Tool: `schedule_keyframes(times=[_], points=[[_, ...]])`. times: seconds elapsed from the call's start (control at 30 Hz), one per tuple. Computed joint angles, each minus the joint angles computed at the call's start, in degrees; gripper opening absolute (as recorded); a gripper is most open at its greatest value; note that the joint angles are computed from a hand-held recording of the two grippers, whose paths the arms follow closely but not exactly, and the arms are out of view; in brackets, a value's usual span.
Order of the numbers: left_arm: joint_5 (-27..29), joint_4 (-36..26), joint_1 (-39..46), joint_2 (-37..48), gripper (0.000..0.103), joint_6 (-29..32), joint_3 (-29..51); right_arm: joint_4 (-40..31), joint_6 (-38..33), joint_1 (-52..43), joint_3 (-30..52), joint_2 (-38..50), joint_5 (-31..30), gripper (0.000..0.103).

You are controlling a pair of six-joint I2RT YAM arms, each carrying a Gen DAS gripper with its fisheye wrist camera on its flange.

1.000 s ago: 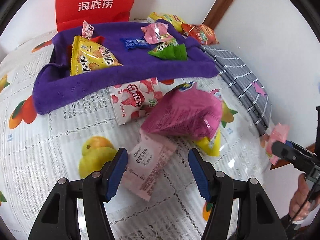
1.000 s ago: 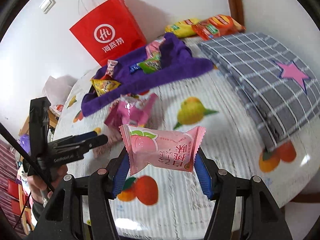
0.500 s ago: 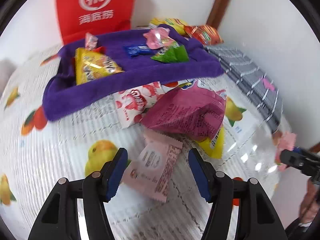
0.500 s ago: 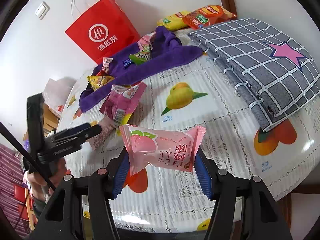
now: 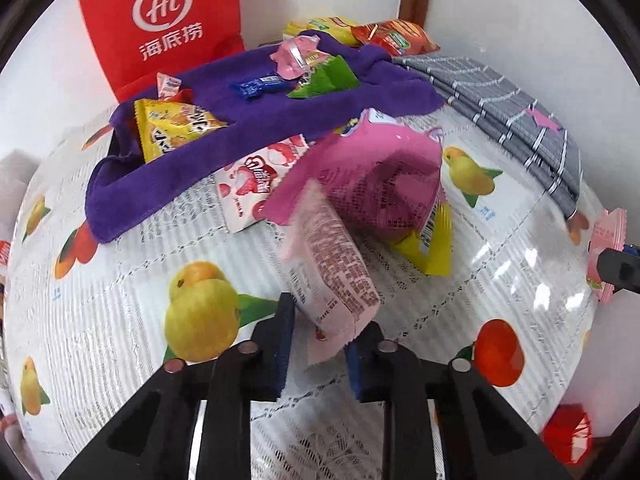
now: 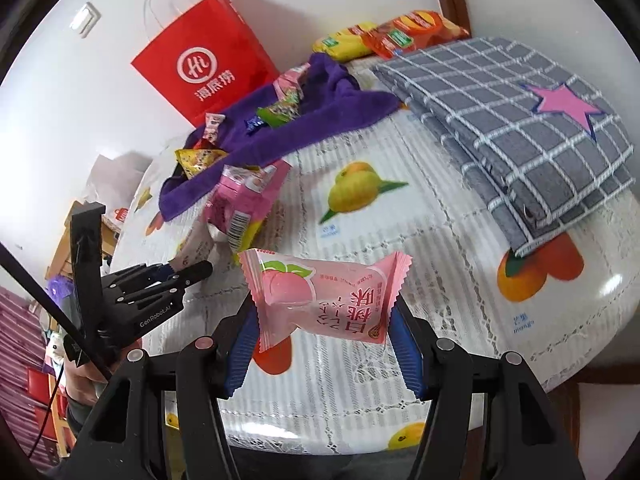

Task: Organize snacks
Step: 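Grasp the pink-white candy wrapper with the left tool while the right tool holds the peach candy, then lift and carry the wrapper and peach candy in both tools over the purple towel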

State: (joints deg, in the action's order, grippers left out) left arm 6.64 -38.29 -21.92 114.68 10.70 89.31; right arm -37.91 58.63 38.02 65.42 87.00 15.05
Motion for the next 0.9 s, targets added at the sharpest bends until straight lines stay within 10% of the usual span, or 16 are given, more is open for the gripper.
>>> schedule_keyframes(times=[0.9], points=[[9.9, -4.0, 6.6, -7.3, 0.016, -2.7, 4.8, -10.7, -4.3, 2.4, 17.4, 6.0, 6.3, 0.061]])
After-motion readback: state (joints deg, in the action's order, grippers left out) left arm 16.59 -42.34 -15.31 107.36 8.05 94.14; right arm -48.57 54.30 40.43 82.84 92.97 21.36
